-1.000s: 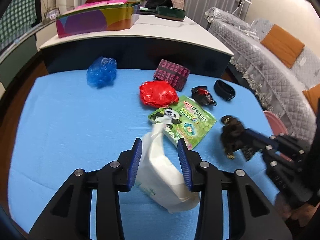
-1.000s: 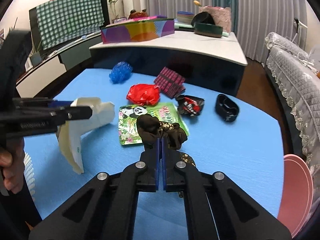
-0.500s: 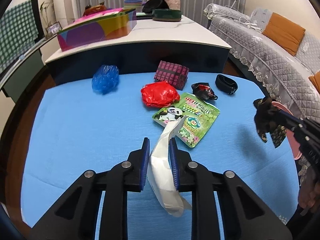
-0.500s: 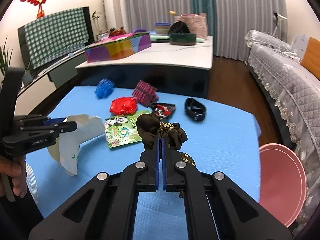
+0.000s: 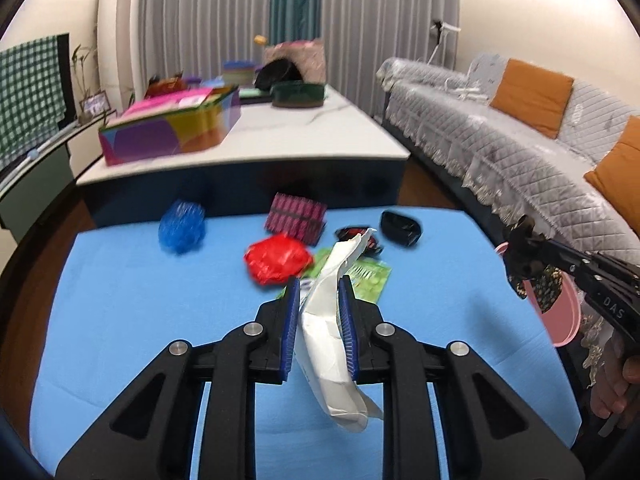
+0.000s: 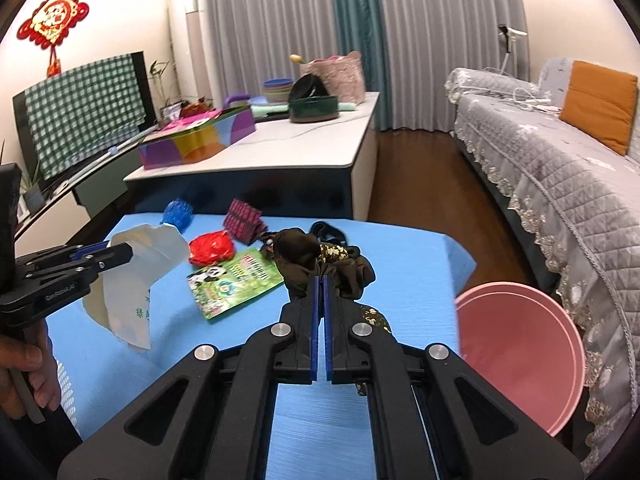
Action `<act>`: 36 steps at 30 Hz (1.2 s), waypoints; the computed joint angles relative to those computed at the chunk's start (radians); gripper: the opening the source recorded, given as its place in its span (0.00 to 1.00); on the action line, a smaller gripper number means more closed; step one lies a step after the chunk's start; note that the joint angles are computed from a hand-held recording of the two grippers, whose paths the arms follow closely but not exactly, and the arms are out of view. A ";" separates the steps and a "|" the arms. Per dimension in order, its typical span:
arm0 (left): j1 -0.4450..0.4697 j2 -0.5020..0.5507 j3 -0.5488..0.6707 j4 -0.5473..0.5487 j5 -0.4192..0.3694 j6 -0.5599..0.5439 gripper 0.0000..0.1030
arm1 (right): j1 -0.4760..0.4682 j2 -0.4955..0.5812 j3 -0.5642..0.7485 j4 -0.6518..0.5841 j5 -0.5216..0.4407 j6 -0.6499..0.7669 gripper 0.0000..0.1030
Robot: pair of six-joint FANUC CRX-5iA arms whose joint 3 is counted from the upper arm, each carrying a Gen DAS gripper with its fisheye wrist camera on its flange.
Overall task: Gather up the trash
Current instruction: 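Carry the white box and brown bag to the pink bin with both tools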
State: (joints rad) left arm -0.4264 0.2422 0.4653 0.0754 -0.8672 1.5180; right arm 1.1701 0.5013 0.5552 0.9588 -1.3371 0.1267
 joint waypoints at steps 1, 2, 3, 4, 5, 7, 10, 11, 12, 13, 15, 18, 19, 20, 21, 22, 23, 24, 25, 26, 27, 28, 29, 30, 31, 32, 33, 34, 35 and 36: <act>-0.005 0.001 0.003 -0.001 0.007 -0.002 0.19 | 0.002 -0.009 -0.013 0.008 -0.005 -0.013 0.03; -0.010 0.001 0.001 0.000 0.017 -0.006 0.19 | 0.003 -0.017 -0.026 0.015 -0.007 -0.023 0.03; -0.014 0.000 -0.004 0.007 0.028 -0.014 0.19 | 0.004 -0.023 -0.034 0.020 -0.011 -0.030 0.03; -0.018 0.001 -0.004 0.010 0.032 -0.019 0.19 | 0.005 -0.031 -0.046 0.028 -0.016 -0.039 0.03; -0.023 0.003 -0.004 0.015 0.037 -0.024 0.19 | 0.006 -0.036 -0.054 0.034 -0.021 -0.045 0.03; -0.030 0.003 -0.010 0.023 0.047 -0.033 0.19 | 0.007 -0.049 -0.072 0.043 -0.027 -0.061 0.03; -0.043 0.008 -0.015 0.027 0.059 -0.044 0.19 | 0.007 -0.064 -0.092 0.059 -0.035 -0.084 0.03; -0.047 0.010 -0.017 0.031 0.064 -0.048 0.19 | 0.008 -0.071 -0.100 0.065 -0.037 -0.091 0.03; -0.051 0.010 -0.018 0.035 0.067 -0.049 0.19 | 0.008 -0.076 -0.108 0.072 -0.041 -0.097 0.03; -0.054 0.011 -0.020 0.041 0.072 -0.054 0.19 | 0.009 -0.080 -0.113 0.077 -0.045 -0.102 0.03; -0.060 0.010 -0.027 0.050 0.086 -0.061 0.19 | 0.011 -0.093 -0.129 0.089 -0.054 -0.115 0.03; -0.069 0.011 -0.034 0.073 0.105 -0.084 0.19 | 0.013 -0.110 -0.150 0.098 -0.065 -0.133 0.03; -0.071 0.012 -0.035 0.079 0.109 -0.089 0.19 | 0.014 -0.119 -0.161 0.103 -0.069 -0.142 0.03; -0.073 0.012 -0.038 0.088 0.113 -0.096 0.19 | 0.014 -0.126 -0.170 0.106 -0.073 -0.149 0.03; -0.077 0.013 -0.039 0.092 0.115 -0.101 0.19 | 0.015 -0.129 -0.173 0.109 -0.078 -0.152 0.03; -0.080 0.015 -0.037 0.094 0.113 -0.104 0.19 | 0.016 -0.134 -0.179 0.114 -0.086 -0.157 0.03; -0.083 0.019 -0.033 0.095 0.110 -0.104 0.19 | 0.017 -0.137 -0.182 0.117 -0.092 -0.159 0.03; -0.087 0.024 -0.028 0.099 0.105 -0.105 0.19 | 0.017 -0.143 -0.190 0.123 -0.100 -0.165 0.03; -0.091 0.030 -0.021 0.101 0.099 -0.104 0.19 | 0.017 -0.147 -0.193 0.126 -0.105 -0.167 0.03; -0.094 0.035 -0.015 0.104 0.095 -0.106 0.19 | 0.017 -0.153 -0.200 0.129 -0.111 -0.171 0.03; -0.099 0.041 -0.008 0.103 0.090 -0.105 0.19 | 0.018 -0.157 -0.204 0.133 -0.117 -0.174 0.03; -0.104 0.048 0.001 0.103 0.086 -0.105 0.19 | 0.018 -0.163 -0.211 0.138 -0.124 -0.177 0.03; -0.108 0.054 0.009 0.104 0.083 -0.105 0.19 | 0.020 -0.166 -0.214 0.142 -0.133 -0.179 0.03; -0.112 0.055 0.011 0.104 0.084 -0.103 0.19 | 0.020 -0.168 -0.217 0.148 -0.146 -0.178 0.03; -0.116 0.059 0.016 0.105 0.086 -0.103 0.19 | 0.021 -0.170 -0.219 0.152 -0.156 -0.177 0.03; -0.118 0.063 0.021 0.106 0.087 -0.104 0.19 | 0.020 -0.172 -0.222 0.156 -0.162 -0.177 0.03; -0.123 0.071 0.033 0.106 0.085 -0.101 0.19 | 0.020 -0.175 -0.227 0.158 -0.166 -0.179 0.03; -0.126 0.076 0.040 0.108 0.084 -0.099 0.19 | 0.021 -0.180 -0.234 0.160 -0.172 -0.182 0.03; -0.129 0.083 0.050 0.110 0.083 -0.097 0.19 | 0.021 -0.182 -0.236 0.162 -0.178 -0.183 0.03; -0.134 0.093 0.065 0.110 0.080 -0.091 0.19 | 0.022 -0.184 -0.240 0.164 -0.185 -0.184 0.03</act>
